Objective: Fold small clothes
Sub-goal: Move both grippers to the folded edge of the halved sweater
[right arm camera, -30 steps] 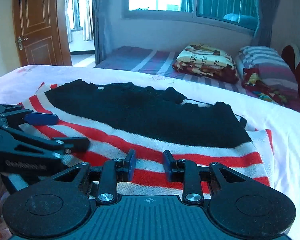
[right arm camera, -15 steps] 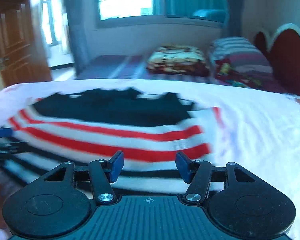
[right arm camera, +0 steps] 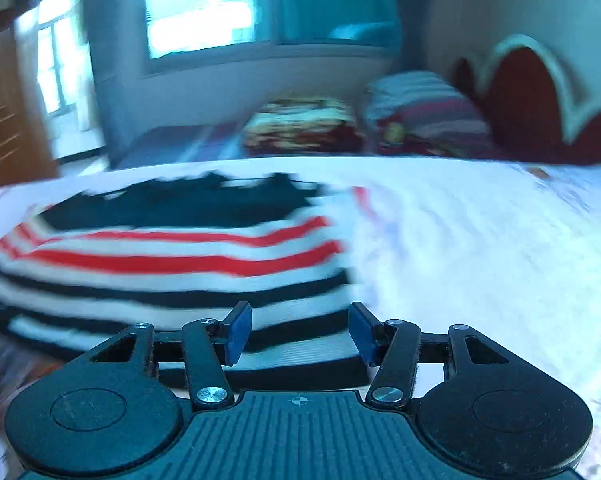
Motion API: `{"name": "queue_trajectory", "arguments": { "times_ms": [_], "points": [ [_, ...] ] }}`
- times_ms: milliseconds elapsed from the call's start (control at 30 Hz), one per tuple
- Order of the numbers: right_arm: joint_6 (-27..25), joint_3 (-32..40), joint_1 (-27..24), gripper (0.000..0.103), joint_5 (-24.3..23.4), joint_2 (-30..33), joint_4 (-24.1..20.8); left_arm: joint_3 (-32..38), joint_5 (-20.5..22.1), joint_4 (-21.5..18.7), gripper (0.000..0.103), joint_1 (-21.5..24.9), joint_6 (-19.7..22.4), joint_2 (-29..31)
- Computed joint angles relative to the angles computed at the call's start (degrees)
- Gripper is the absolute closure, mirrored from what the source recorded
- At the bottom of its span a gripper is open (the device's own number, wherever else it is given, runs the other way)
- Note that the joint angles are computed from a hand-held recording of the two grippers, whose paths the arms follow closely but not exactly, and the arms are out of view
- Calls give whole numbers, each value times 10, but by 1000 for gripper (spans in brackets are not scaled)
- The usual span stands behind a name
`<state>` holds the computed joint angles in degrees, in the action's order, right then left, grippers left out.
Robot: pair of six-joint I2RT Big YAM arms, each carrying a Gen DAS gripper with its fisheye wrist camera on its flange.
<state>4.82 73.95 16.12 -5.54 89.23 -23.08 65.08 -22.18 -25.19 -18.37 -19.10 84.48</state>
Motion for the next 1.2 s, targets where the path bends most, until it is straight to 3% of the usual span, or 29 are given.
{"name": "queue_trajectory", "arguments": {
  "times_ms": [33,67,100,233,400,500,600,667,733,833,900,1000,1033,1100,1133,1200],
  "points": [
    [1,11,-7,51,-3,7,-20,0,4,-4,23,4,-4,0],
    [5,18,-11,59,-6,13,-34,-1,8,-5,23,5,-5,-1],
    [8,28,-17,80,-26,22,-50,-1,9,-6,23,5,-4,1],
    [19,22,-31,96,-57,19,-66,1,6,-8,23,3,-3,4],
    [-31,-3,-26,97,-29,1,-65,-9,18,3,21,10,5,-2],
    [-29,5,-22,96,-11,4,-78,-9,16,-1,21,11,4,-5],
    [-13,-18,-8,96,22,-21,-20,8,-18,-12,23,-11,7,0],
    [-18,-20,8,96,-9,-29,-7,23,-14,-6,23,-32,20,12],
    [-25,-1,29,96,-43,-13,-26,50,-7,-18,23,-51,17,37],
    [-52,6,63,94,-29,6,-35,79,-20,-36,23,-72,8,67],
    [-64,-4,74,83,-4,10,-23,79,-28,-38,22,-74,4,71],
    [-59,-21,63,55,5,8,1,64,-24,-31,21,-66,10,61],
    [-59,-24,55,54,5,7,2,56,-25,-27,20,-63,14,56],
    [-50,-24,35,58,-13,7,-4,46,-26,-26,19,-56,10,48],
    [-50,-26,25,71,-21,3,-8,41,-25,-25,19,-53,8,43],
    [-54,-28,14,78,-25,-1,-14,37,-26,-25,19,-51,13,38]
  ]
}}
